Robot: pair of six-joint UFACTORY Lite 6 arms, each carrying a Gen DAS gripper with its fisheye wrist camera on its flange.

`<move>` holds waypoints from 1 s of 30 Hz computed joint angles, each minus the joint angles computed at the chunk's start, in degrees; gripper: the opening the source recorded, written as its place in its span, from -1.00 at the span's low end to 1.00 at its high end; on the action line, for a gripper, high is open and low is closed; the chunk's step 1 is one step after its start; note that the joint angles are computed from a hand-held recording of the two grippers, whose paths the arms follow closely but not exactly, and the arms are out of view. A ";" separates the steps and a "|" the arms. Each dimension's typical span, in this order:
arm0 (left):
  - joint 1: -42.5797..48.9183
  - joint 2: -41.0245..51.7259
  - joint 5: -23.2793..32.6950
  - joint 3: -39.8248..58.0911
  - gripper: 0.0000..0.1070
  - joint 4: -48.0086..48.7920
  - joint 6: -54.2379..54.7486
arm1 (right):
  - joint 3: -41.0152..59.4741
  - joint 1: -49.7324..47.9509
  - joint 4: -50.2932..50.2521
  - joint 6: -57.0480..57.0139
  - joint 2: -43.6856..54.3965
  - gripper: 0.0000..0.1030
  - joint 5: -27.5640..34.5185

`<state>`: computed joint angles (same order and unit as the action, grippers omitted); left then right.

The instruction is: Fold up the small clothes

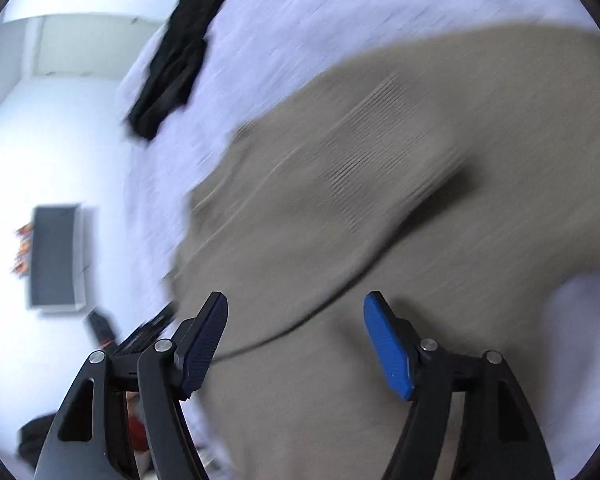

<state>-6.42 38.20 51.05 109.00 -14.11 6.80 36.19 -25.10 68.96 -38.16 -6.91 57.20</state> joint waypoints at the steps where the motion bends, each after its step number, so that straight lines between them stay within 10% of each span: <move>1: 0.46 -2.20 -0.69 -3.02 0.37 -0.16 0.50 | -0.33 6.00 2.84 0.02 0.96 0.45 -1.87; 8: 6.23 -18.67 -3.57 -23.95 0.37 0.54 0.98 | 16.63 39.09 39.70 -12.37 30.47 0.15 -7.10; 10: 7.38 -22.31 -3.83 -27.92 0.39 2.78 0.38 | 20.09 41.34 43.90 -12.17 33.96 -0.85 -7.45; 21: 7.59 -27.45 -4.46 -33.98 0.49 0.36 1.72 | 34.58 47.55 29.36 -2.02 42.00 -0.78 -15.72; 25: 1.66 -24.91 -4.61 -29.70 0.49 -0.13 1.32 | 24.48 46.19 18.37 1.15 27.77 0.23 -17.07; 30: -2.82 -14.81 -5.47 -18.80 0.49 -2.28 -1.35 | 6.28 30.46 -3.10 18.69 1.60 0.25 -24.98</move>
<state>-9.24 23.38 45.58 90.20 -16.39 5.45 42.47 5.35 65.87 -19.47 -5.31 32.22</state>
